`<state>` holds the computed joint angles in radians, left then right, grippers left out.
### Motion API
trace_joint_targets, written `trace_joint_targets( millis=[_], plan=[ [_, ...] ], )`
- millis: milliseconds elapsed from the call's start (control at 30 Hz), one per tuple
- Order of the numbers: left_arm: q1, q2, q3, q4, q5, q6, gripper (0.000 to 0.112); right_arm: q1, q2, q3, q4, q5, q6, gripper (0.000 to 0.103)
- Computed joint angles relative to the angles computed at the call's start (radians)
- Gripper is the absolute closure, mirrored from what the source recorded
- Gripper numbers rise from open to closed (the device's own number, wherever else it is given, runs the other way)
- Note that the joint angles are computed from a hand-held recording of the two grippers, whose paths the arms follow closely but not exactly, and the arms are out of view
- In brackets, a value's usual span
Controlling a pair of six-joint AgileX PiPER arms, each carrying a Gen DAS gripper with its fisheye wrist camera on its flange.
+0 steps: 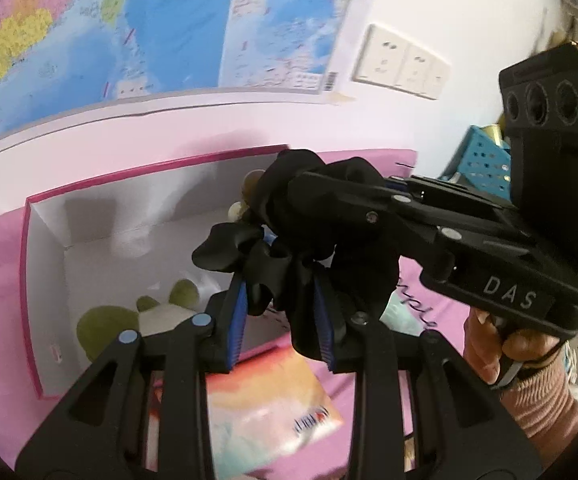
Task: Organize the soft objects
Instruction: 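Lower the black plush into the pink box and open the right tool, then move the right tool toward the wrapped white packet on the table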
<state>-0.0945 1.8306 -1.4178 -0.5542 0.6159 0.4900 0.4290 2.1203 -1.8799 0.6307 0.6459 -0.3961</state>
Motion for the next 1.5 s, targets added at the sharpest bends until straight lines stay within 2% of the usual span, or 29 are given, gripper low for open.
trace_joint_targets(
  millis=[167,400,467,500,567,633,833,1067,1133,1267,1333,1500],
  plan=[
    [-0.018,0.094,-0.114,0.139,0.037,-0.156,0.079,-0.003,0.127,-0.179,-0.117,0.058,0.108,0.092],
    [-0.045,0.178,-0.229,0.251,0.096,-0.279,0.079,-0.006,0.295,-0.445,-0.250,0.177,0.225,0.092],
    [-0.056,0.190,-0.245,0.301,0.097,-0.331,0.079,0.005,0.350,-0.544,-0.333,0.228,0.293,0.086],
    [-0.061,0.195,-0.252,0.319,0.101,-0.348,0.075,0.011,0.374,-0.590,-0.380,0.256,0.331,0.083],
    [-0.064,0.198,-0.254,0.323,0.109,-0.352,0.066,0.031,0.376,-0.597,-0.481,0.258,0.393,0.075],
    [-0.070,0.172,-0.209,0.335,0.068,-0.346,0.065,0.037,0.327,-0.506,-0.533,0.215,0.426,0.069],
    [-0.052,0.054,-0.037,0.247,-0.046,-0.228,0.065,0.024,0.141,-0.202,-0.473,0.073,0.381,0.069],
    [0.000,-0.156,0.223,-0.040,-0.148,0.101,0.063,0.000,-0.102,0.164,-0.188,-0.066,0.140,0.069],
    [0.014,-0.221,0.301,-0.100,-0.174,0.179,0.063,-0.007,-0.163,0.248,-0.056,-0.073,0.031,0.069],
    [0.091,-0.315,0.407,-0.254,-0.155,0.357,0.059,-0.007,-0.261,0.376,0.121,-0.070,-0.130,0.068],
    [0.133,-0.357,0.460,-0.324,-0.137,0.441,0.059,0.001,-0.291,0.412,0.176,-0.050,-0.178,0.068],
    [0.218,-0.433,0.581,-0.381,-0.123,0.529,0.058,0.035,-0.370,0.540,0.278,-0.012,-0.274,0.061]
  ],
)
